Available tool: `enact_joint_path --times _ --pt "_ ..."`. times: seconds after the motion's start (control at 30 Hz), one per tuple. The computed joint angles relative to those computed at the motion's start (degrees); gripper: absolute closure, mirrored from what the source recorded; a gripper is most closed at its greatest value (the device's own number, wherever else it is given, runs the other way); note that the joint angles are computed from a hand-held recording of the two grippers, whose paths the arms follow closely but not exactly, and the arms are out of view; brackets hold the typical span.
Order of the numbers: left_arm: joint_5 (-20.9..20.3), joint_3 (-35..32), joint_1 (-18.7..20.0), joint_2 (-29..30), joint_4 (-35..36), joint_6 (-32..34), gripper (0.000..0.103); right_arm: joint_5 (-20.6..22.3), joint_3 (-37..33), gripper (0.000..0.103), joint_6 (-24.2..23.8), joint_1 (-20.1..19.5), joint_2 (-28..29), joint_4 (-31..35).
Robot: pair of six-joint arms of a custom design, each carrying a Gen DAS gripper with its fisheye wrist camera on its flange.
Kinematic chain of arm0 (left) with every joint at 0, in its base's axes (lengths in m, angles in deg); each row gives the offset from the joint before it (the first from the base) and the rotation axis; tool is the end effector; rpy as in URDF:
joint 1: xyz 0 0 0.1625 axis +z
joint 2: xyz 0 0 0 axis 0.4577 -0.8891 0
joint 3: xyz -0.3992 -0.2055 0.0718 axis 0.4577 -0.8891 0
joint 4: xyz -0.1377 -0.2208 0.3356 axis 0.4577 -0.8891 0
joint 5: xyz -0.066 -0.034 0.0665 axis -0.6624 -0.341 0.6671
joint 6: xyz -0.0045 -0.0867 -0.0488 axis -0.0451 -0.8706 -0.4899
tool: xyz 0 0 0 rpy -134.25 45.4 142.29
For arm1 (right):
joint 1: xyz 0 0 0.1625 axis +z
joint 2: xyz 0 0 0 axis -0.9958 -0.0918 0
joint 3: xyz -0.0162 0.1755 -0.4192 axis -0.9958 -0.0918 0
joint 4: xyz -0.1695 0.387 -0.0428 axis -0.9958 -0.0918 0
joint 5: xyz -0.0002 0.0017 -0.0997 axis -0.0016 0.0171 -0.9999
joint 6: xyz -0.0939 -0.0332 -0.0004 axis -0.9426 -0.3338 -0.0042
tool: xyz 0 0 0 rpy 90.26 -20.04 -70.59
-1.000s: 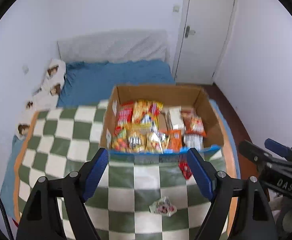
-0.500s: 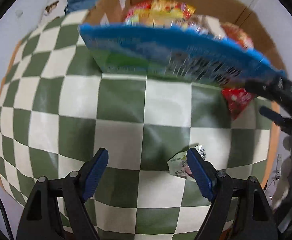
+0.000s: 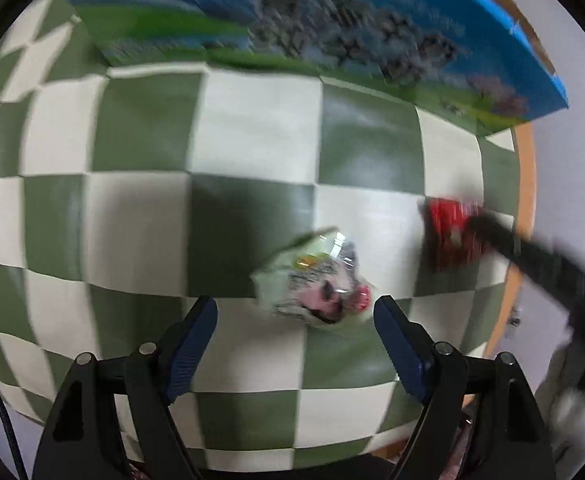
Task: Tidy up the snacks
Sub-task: 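Grasp the clear milk-candy packet with the left tool while the right tool grasps the red sachet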
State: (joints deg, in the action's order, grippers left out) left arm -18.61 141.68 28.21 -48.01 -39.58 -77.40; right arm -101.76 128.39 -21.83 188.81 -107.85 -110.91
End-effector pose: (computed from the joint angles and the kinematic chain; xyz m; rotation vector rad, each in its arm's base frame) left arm -0.2157 -0.6368 0.1946 -0.5626 2.5546 -0.3454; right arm 0.2834 -0.7611 0.1908 0.3421 -2.6700 0.1033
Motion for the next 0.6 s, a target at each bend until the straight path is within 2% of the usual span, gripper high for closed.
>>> enact_joint_path --times 0.13,0.2,0.27,0.4,0.47,0.6 --pt "-3.5 1.3 2.1 1.5 -6.7 0.3 0.023 -1.2 6.9 0.064 0.8 -0.8 -4.7 1.2" --pt "-3.4 2.3 2.5 1.5 -9.2 -0.2 0.026 -1.1 9.3 0.064 1.5 -1.4 -6.0 0.9" --pt "-1.8 2.6 2.3 1.7 -8.9 -0.2 0.033 -1.1 11.4 0.064 1.6 -1.6 -6.9 -0.5" --pt "-0.3 3.2 1.3 1.5 -8.4 1.1 0.034 -0.7 12.6 0.064 2.9 -1.9 -7.0 -2.2" --pt "0.6 3.7 0.4 1.6 -7.7 0.7 0.034 -0.7 11.3 0.055 4.4 -2.1 -6.2 -1.0" --pt "0.8 6.3 -1.1 -0.2 -5.2 -1.0 0.034 -0.3 10.9 0.053 5.9 -2.6 -5.4 -1.7"
